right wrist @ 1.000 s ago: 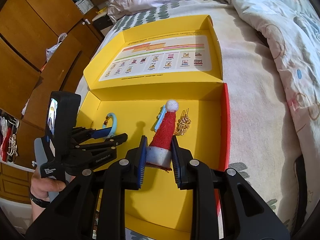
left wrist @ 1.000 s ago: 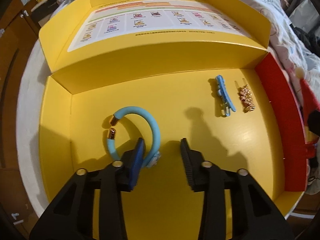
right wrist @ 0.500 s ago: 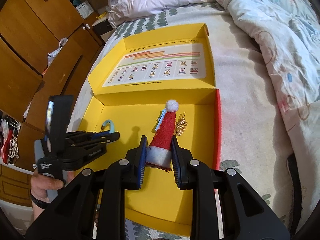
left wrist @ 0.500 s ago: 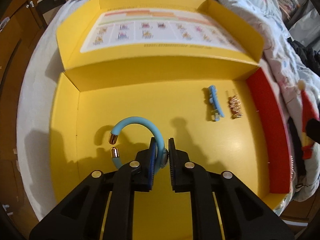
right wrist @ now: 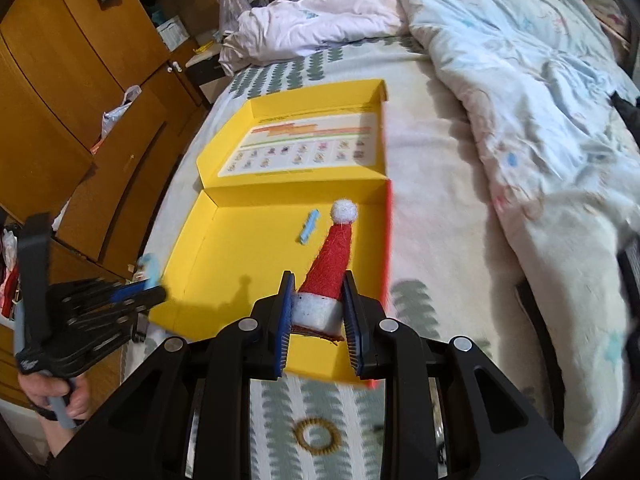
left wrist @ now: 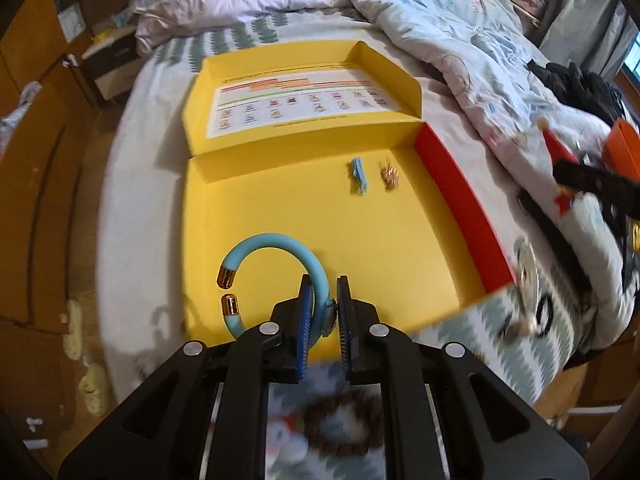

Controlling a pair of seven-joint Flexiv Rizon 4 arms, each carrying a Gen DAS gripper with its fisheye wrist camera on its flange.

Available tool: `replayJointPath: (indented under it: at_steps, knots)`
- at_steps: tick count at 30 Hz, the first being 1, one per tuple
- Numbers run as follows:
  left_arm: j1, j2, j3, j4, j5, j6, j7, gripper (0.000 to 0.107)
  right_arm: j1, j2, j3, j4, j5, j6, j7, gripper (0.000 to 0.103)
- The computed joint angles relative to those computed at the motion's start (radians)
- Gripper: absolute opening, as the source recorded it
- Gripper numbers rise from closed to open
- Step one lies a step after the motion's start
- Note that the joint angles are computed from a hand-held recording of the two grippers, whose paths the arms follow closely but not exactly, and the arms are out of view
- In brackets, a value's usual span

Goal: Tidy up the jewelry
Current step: 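Carry both items out of the box and release them on the bedspread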

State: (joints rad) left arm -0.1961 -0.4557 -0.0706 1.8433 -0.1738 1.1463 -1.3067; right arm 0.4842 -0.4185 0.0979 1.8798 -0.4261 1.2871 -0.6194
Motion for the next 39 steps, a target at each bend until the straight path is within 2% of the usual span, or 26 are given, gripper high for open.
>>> replayJointPath:
  at_steps: [3, 7, 11, 15, 16, 18, 23, 25, 30, 35, 37, 39]
  knots:
    - [-0.012, 0.065, 0.023, 0.086, 0.033, 0.035, -0.017, 0.012, 0.007, 0.034, 0.008, 0.055, 0.001, 0.012, 0.018, 0.025]
    - [0.028, 0.173, -0.002, 0.271, -0.023, 0.108, 0.029, 0.012, 0.043, 0.072, -0.008, 0.156, -0.036, 0.074, 0.092, 0.025]
    - [0.047, 0.222, -0.024, 0.411, -0.091, 0.173, 0.079, 0.012, 0.091, 0.091, -0.029, 0.273, -0.089, 0.123, 0.192, 0.025]
    - [0.044, 0.240, -0.021, 0.515, -0.112, 0.208, 0.091, 0.012, 0.140, 0.108, -0.059, 0.371, -0.156, 0.180, 0.289, 0.025]
    - [0.028, 0.232, 0.008, 0.523, -0.070, 0.206, 0.060, 0.012, 0.149, 0.112, -0.062, 0.383, -0.171, 0.181, 0.305, 0.025]
    - [0.027, 0.225, 0.021, 0.544, -0.046, 0.214, 0.040, 0.012, 0.162, 0.109, -0.067, 0.413, -0.199, 0.202, 0.335, 0.025]
    - [0.051, 0.229, 0.011, 0.600, -0.053, 0.247, 0.034, 0.012, 0.131, 0.080, -0.006, 0.422, -0.152, 0.160, 0.317, 0.025]
    - [0.063, 0.228, -0.003, 0.614, -0.073, 0.252, 0.044, 0.012, 0.133, 0.076, -0.007, 0.425, -0.146, 0.148, 0.318, 0.025]
    - [0.008, 0.166, 0.101, 0.558, 0.063, 0.233, -0.087, 0.012, 0.120, 0.076, 0.010, 0.431, -0.117, 0.113, 0.310, 0.025]
    - [0.058, 0.117, 0.068, 0.534, 0.049, 0.245, -0.098, 0.012, 0.115, 0.064, 0.011, 0.429, -0.111, 0.091, 0.312, 0.025]
    - [0.094, 0.102, 0.026, 0.535, 0.010, 0.260, -0.075, 0.012, 0.112, 0.062, 0.010, 0.430, -0.108, 0.082, 0.315, 0.025]
    - [0.095, 0.087, 0.023, 0.527, 0.002, 0.266, -0.076, 0.012, 0.110, 0.057, 0.012, 0.426, -0.108, 0.065, 0.314, 0.025]
